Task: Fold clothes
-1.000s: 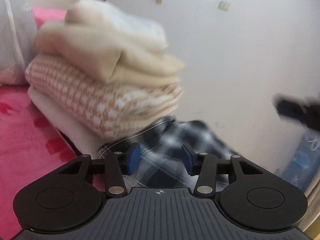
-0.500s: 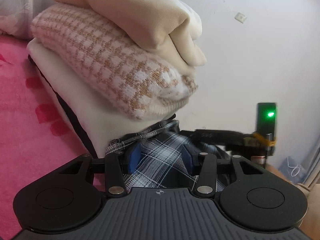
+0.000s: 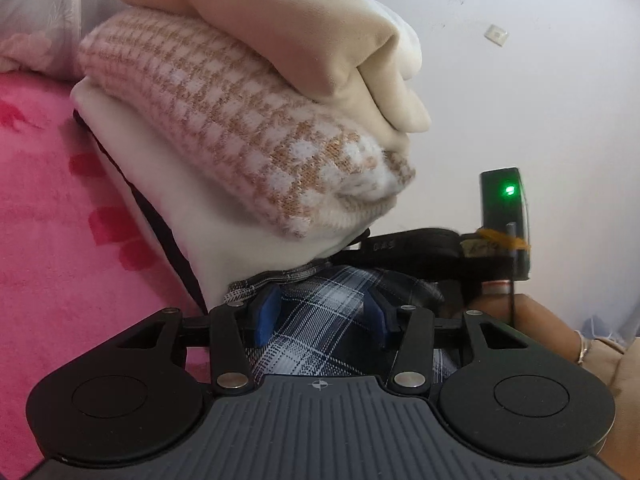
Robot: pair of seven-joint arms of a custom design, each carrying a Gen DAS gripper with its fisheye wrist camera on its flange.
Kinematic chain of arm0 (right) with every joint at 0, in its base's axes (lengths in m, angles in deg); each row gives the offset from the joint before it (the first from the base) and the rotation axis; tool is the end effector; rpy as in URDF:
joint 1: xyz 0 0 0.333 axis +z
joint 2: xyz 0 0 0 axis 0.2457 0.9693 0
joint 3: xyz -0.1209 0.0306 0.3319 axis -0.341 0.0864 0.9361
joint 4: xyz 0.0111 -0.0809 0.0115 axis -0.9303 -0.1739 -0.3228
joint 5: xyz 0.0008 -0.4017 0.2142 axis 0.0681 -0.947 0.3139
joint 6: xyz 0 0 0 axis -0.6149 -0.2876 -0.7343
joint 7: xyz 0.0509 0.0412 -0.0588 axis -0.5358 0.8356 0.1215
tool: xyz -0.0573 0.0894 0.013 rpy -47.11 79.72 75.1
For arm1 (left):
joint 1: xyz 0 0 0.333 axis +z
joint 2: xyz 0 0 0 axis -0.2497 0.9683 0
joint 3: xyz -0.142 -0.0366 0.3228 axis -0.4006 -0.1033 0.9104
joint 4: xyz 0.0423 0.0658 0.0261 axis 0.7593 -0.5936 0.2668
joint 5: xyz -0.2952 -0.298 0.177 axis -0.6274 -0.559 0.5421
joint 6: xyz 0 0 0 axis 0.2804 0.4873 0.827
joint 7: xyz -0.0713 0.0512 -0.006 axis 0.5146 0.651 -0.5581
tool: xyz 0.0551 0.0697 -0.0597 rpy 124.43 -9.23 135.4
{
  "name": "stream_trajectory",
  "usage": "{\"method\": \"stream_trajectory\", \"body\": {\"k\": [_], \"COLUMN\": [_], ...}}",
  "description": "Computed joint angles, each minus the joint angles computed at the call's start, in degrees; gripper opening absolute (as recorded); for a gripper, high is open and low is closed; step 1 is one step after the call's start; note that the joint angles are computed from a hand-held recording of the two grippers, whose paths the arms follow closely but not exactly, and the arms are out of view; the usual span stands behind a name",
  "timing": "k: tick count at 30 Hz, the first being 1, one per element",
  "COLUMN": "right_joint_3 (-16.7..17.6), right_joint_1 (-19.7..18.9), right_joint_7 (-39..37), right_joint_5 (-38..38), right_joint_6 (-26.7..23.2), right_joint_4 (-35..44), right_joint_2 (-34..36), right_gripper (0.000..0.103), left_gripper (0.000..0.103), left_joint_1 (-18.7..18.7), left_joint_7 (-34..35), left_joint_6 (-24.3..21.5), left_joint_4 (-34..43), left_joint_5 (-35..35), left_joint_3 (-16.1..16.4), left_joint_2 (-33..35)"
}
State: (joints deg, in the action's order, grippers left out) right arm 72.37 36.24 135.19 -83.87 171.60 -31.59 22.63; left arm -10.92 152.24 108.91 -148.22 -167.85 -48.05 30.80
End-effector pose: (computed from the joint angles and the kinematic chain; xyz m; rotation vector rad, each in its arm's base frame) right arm 0.5929 0.2967 0.5252 -1.3197 2.1318 -0.9106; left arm 0.6601 -0.1023 0.4777 1.0800 -2.0884 1.7928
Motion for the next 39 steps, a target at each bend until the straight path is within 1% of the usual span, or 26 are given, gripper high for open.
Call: {"method": "stream_trajectory", "body": {"k": [2,4,5,6,9,11,12,13,14,15,17,19,21,22,24,26,27,28,29,30,32,33,36,37,38,39], "right_joint_3": [0.2,1.6,2.6,3.6,4.6,5.3,6.4,5.5,6.6,8.2,11.1,14.4,15.4,15.9,16.3,16.0,16.2,17.0,17.9,19.4,21.8,22.1,22.1,20.9,20.3,20.6], "right_joint_1": [0.2,0.1,-0.2,-0.5,-2.1,-3.1,-4.9,-4.8,-5.6,-6.2,-6.6,-5.4,-4.0,-3.4,-3.2,-2.7,-3.1,-3.5,-3.7,-3.6,-2.9,-2.4,-0.8,0.2,1.0,1.5], "right_joint_7": [4.4,13.8,16.2,16.5,15.4,14.8,16.5,22.2,27.5,29.9,32.6,34.7,32.6,31.2,29.5,26.4,28.1,30.9,33.8,35.2,35.9,35.7,35.0,33.2,31.0,30.5], "right_joint_5": [-0.5,-6.5,-9.4,-10.7,-6.3,0.0,1.6,0.3,-2.0,-4.8,-10.1,-12.5,-13.0,-12.6,-10.6,-3.7,-3.0,-3.3,-3.4,-3.5,-5.4,-6.3,-8.6,-6.5,-3.6,-2.1], "right_joint_6": [-0.8,-1.1,-1.0,-0.6,-0.2,-5.8,-6.3,-3.5,-2.7,-3.8,-5.3,-6.9,-5.3,-4.3,-2.6,-6.6,-6.9,-7.5,-8.4,-10.7,-12.9,-12.4,-9.3,-8.4,-9.4,-11.4], "right_joint_4": [-1.3,-5.5,-7.9,-9.9,-14.6,-15.8,-16.6,-19.3,-20.8,-21.7,-24.1,-27.3,-30.5,-31.3,-31.6,-31.8,-32.6,-33.3,-33.8,-33.6,-32.5,-32.2,-31.6,-31.5,-30.8,-30.1], "right_joint_2": [-2.3,-7.5,-10.3,-12.6,-16.2,-15.8,-15.8,-17.9,-19.6,-21.5,-26.2,-31.9,-35.8,-36.6,-34.6,-32.5,-32.4,-33.5,-34.8,-35.8,-36.9,-36.6,-34.4,-32.8,-31.0,-30.1], "right_gripper": [0.017,0.017,0.017,0.017,0.017,0.017,0.025,0.025,0.023,0.023,0.023,0.023,0.023,0.023,0.023,0.021,0.02,0.016,0.015,0.015,0.015,0.015,0.015,0.015,0.014,0.014], "left_gripper": [0.047,0.047,0.047,0.047,0.047,0.047,0.047,0.047,0.047,0.047,0.047,0.047,0.047,0.047,0.047,0.047,0.047,0.048,0.047,0.048,0.048,0.048,0.048,0.048,0.048,0.048], "left_joint_1": [0.1,0.0,-0.1,-0.2,-0.2,0.0,0.1,0.1,0.2,0.2,0.1,0.0,0.0,0.0,0.0,0.1,0.1,0.1,0.1,0.1,0.1,0.1,0.1,0.1,0.1,0.1], "left_joint_7": [0.5,0.3,0.3,0.3,0.2,0.1,-0.1,-0.3,-0.5,-0.5,0.0,0.5,0.6,0.5,0.5,0.5,0.4,0.2,-0.1,-0.2,0.0,0.1,-0.1,-0.1,-0.2,-0.2], "left_joint_6": [-0.1,0.1,0.4,0.6,0.3,-0.4,-0.5,-0.6,-0.6,-0.6,0.0,0.3,0.3,0.2,0.0,-0.3,-0.3,-0.2,-0.3,-0.3,0.0,0.1,0.0,-0.1,0.0,0.2], "left_joint_4": [-0.5,-0.6,-0.6,-0.6,-0.5,-0.3,-0.3,-0.2,-0.1,-0.1,-0.3,-0.5,-0.5,-0.5,-0.3,-0.2,-0.1,0.0,0.2,0.3,0.3,0.3,0.6,0.6,0.7,0.8], "left_joint_5": [-0.1,-0.2,-0.2,-0.3,-0.3,-0.4,-0.4,-0.4,-0.4,-0.4,-0.5,-0.6,-0.6,-0.6,-0.7,-0.9,-0.9,-0.7,-0.7,-0.7,-0.7,-0.7,-0.7,-0.7,-0.7,-0.6], "left_joint_3": [0.1,0.0,-0.1,-0.1,-0.1,0.0,0.0,0.0,0.0,-0.1,-0.2,-0.2,-0.2,-0.2,-0.2,-0.2,-0.2,-0.2,-0.2,-0.3,-0.4,-0.4,-0.5,-0.5,-0.6,-0.6], "left_joint_2": [-0.1,-0.1,-0.1,-0.1,0.0,0.3,0.4,0.5,0.6,0.6,0.4,0.1,0.1,0.2,0.4,0.5,0.6,0.7,0.9,0.9,0.9,0.9,1.1,1.2,1.2,1.3]}}
